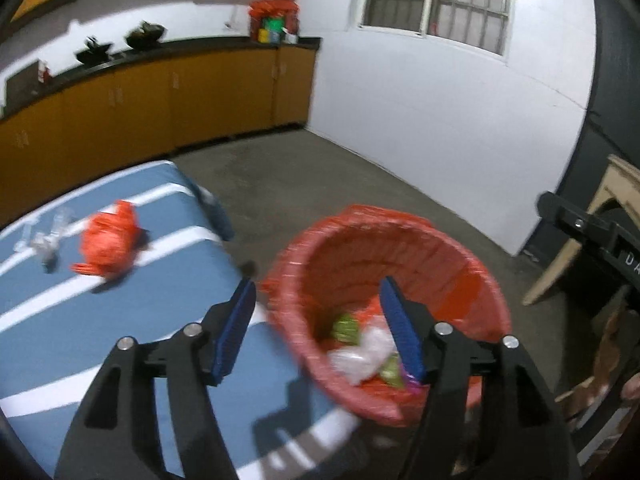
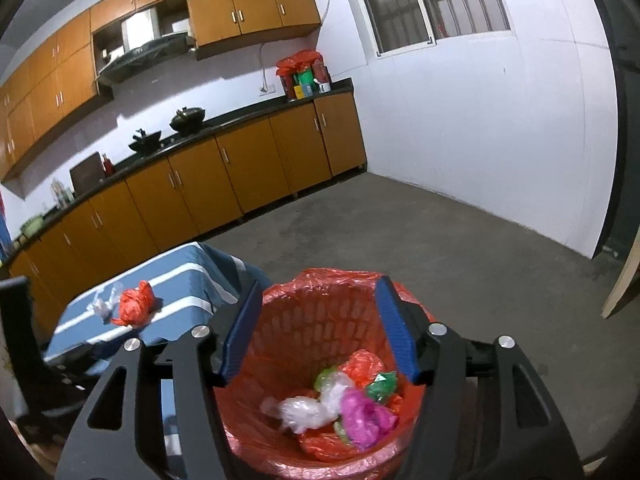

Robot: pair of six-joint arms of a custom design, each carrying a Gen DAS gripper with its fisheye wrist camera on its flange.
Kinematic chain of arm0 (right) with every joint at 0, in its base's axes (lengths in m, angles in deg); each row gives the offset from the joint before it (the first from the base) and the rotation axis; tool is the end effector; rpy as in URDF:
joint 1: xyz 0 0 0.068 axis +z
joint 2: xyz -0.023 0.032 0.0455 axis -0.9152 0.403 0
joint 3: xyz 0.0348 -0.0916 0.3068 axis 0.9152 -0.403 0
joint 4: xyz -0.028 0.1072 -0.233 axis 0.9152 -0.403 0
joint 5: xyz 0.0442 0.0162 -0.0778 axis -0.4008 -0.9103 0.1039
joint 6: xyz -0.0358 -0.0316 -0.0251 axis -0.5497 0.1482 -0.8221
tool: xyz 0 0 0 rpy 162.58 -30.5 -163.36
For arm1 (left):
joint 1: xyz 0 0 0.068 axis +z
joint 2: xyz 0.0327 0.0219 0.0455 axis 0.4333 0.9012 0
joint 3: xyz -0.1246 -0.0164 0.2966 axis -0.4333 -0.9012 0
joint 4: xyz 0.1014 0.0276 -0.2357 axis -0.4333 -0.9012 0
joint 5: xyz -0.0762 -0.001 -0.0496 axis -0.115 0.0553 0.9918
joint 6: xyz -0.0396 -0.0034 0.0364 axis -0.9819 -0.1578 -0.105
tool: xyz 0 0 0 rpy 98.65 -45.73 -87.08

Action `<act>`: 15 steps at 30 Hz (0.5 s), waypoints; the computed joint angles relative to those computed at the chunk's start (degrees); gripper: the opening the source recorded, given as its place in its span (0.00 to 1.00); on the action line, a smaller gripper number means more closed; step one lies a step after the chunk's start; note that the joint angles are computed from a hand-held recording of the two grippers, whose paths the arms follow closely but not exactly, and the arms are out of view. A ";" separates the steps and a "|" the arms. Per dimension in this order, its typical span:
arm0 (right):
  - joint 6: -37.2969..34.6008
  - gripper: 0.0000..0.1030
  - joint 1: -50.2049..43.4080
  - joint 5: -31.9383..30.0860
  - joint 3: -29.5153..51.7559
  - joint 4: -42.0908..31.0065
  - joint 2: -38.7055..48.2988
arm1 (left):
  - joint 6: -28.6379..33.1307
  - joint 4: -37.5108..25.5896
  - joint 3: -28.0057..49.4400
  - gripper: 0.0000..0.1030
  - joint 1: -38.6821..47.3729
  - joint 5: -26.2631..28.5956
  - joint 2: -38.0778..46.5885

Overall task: Collect trash
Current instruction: 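Grasp the small red bag on the table with the right gripper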

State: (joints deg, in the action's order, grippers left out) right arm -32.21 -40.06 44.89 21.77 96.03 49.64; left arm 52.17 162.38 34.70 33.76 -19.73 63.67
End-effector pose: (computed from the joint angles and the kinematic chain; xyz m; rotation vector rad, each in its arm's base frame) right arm 0.2478 0.1145 0.0680 0.0105 2.0617 0.3140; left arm 0.2770 0.0301 0.0261 0.0594 2.2342 -0.1776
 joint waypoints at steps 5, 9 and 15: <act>-0.32 0.65 2.88 2.08 2.04 -3.49 -1.11 | 4.59 4.98 -3.16 0.67 8.03 -0.86 0.70; -0.92 0.74 6.33 2.22 5.27 -8.02 -2.33 | 9.51 8.07 -4.27 0.69 17.89 -0.37 2.49; -2.16 0.78 11.74 1.77 11.81 -16.49 -3.57 | 14.15 0.08 0.16 0.71 34.41 3.37 1.10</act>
